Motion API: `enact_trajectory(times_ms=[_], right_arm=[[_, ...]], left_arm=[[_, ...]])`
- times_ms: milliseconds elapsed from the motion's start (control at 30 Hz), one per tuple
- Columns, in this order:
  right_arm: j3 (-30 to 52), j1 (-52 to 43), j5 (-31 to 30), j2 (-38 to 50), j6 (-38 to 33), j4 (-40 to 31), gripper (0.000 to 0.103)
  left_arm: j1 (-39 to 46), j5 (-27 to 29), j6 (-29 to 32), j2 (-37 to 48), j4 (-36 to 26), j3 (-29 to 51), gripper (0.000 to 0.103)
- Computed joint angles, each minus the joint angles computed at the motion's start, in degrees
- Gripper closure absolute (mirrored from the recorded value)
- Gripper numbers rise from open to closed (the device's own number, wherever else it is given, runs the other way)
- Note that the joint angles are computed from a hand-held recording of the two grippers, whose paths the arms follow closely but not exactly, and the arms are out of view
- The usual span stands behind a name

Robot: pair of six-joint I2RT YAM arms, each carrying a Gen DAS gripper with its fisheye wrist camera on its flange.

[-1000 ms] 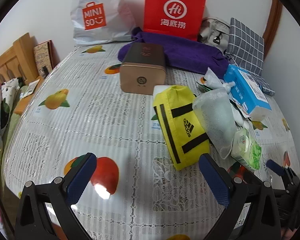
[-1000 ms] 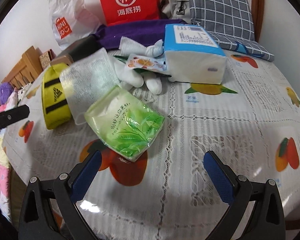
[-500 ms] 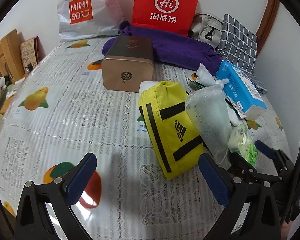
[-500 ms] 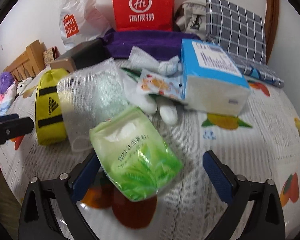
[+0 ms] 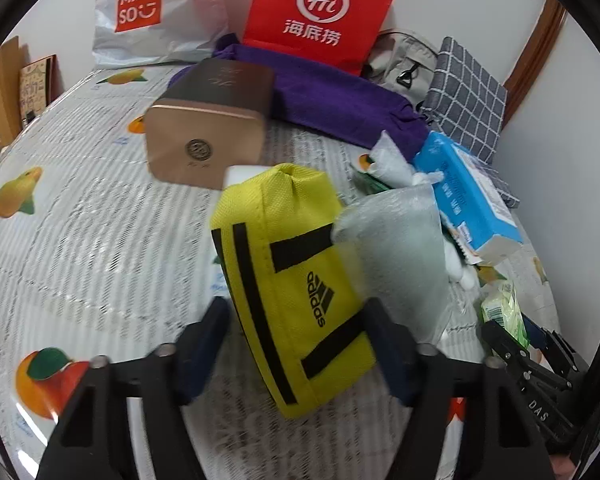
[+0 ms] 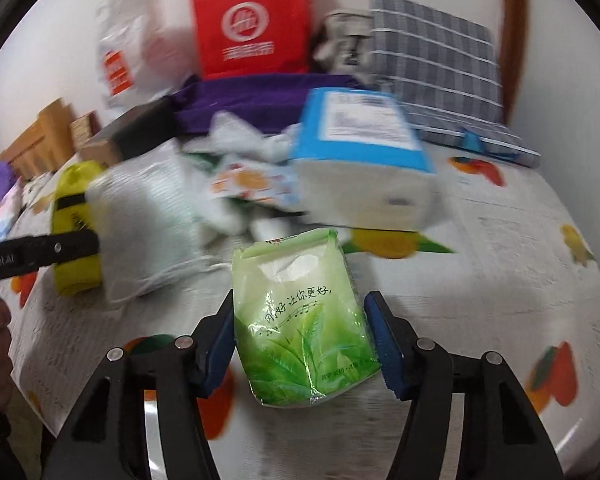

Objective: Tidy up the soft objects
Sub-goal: 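Grasp the green tea-print packet with the right tool while the left tool grasps the yellow pouch, then carry the yellow pouch with the left tool while the right tool carries the green packet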

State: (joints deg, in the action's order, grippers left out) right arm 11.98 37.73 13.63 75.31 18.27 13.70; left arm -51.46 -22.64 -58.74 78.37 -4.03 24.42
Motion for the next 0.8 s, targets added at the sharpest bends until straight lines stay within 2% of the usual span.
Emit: enact_trajectory(times_ms=[33, 100, 300, 567, 800], right_arm=[[0.03, -1.77, -0.67, -0.61, -0.38, -1.12, 0.042], [-0.39, -4.57, -1.71, -1.01, -1.01, -1.59, 0.042], [-2.08, -7.57, -1.4, -0.44, -1.89, -0.83, 0.042], [-2.38, -7.0, -0.47, -3.11, -0.2, -4.87, 0.041], [-3.2, -5.19, 0.72, -9.25, 4.37, -11.82, 0.041]], left_arm=[[0.17, 0.31, 0.22, 0.24, 0.73, -0.01, 0.05], [0.27, 0.32, -0.07, 0.19, 1.66, -0.29, 0.063], [-0.34, -0.34, 0.73, -4.59, 0.03, -2.02, 0.079], [-3.51, -3.02, -1.05, -12.75, -6.6, -3.35, 0.091], [-6.45, -6.28, -4.0, -21.01, -13.85, -5.15, 0.093]])
